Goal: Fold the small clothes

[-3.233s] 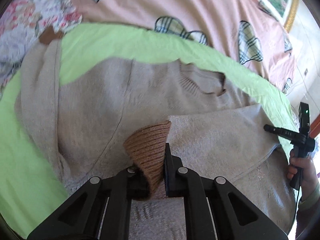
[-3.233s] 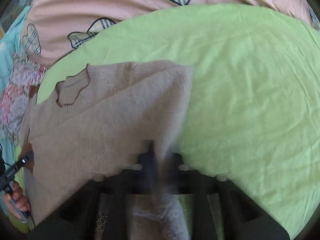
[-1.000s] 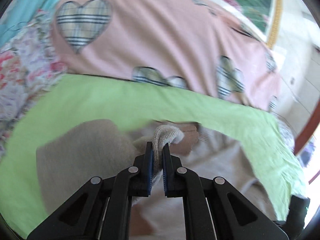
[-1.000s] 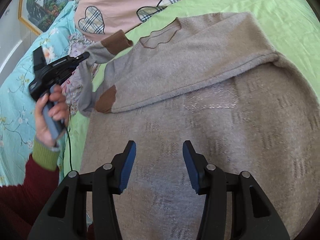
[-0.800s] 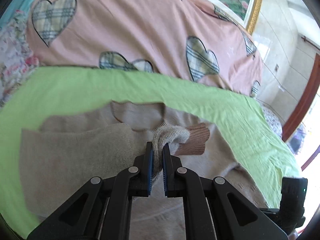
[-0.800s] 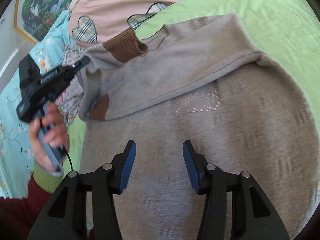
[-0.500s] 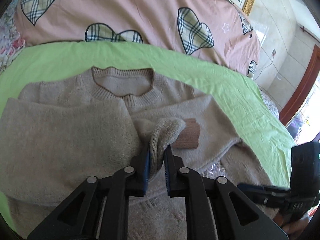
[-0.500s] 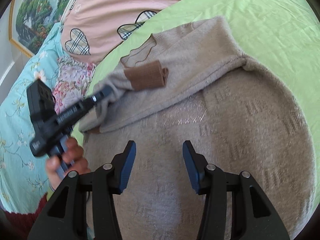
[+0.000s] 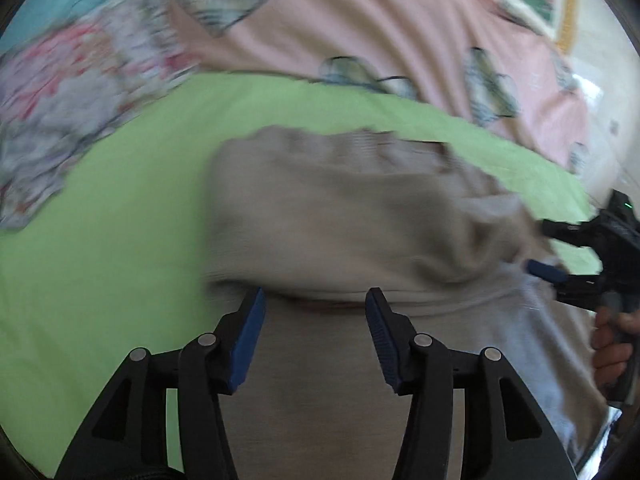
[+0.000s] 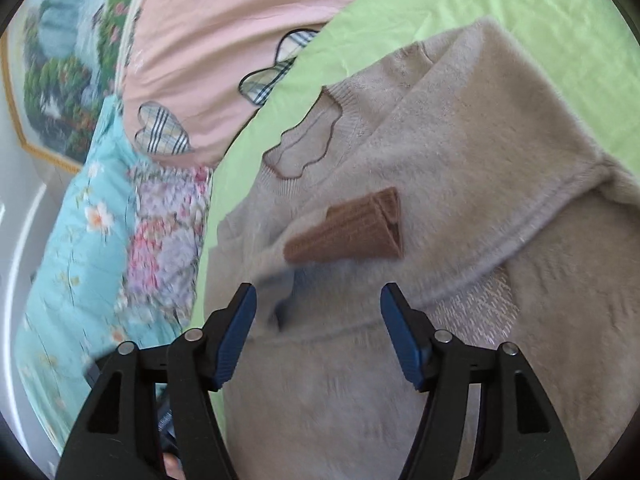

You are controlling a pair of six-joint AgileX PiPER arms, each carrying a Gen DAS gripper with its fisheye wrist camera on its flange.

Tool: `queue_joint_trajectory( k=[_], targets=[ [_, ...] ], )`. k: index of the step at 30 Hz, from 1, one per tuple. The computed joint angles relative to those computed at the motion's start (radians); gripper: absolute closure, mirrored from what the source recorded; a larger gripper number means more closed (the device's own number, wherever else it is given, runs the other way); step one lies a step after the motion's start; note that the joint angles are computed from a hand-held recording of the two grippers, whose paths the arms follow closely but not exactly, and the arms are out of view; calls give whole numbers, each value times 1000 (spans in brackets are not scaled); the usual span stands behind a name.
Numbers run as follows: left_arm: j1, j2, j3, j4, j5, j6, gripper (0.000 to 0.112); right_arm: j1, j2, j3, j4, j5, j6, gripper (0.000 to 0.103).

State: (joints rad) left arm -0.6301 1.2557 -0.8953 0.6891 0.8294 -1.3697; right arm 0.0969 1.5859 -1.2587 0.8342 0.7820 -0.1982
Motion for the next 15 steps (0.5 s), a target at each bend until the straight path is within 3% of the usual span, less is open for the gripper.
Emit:
queue_joint_trajectory(
  k=[4,8,9,10,11,13,15],
  targets=[
    [147,-35,71,-72,-36,70,60,-11,74,-43,79,2,35,37],
    [255,-6,88,-156,-128,168,60,4,143,-95,99,-3,45,34],
    [262,6,78,-154,-133,177,60,10,154,-107,96,-17,32,43],
    [266,22,62,-148,-131,178,60,19,163,-130,73,-27,26,79],
    [274,42,42,-145,-124,174,61,20,172,-155,59,-20,22,95],
    [272,76,4,-121,-103,142,64,15,141,-172,88,-37,-51,94],
    [234,109,-34,-38,-15,30,66,12,65,-146,120,-91,-157,94]
  ],
)
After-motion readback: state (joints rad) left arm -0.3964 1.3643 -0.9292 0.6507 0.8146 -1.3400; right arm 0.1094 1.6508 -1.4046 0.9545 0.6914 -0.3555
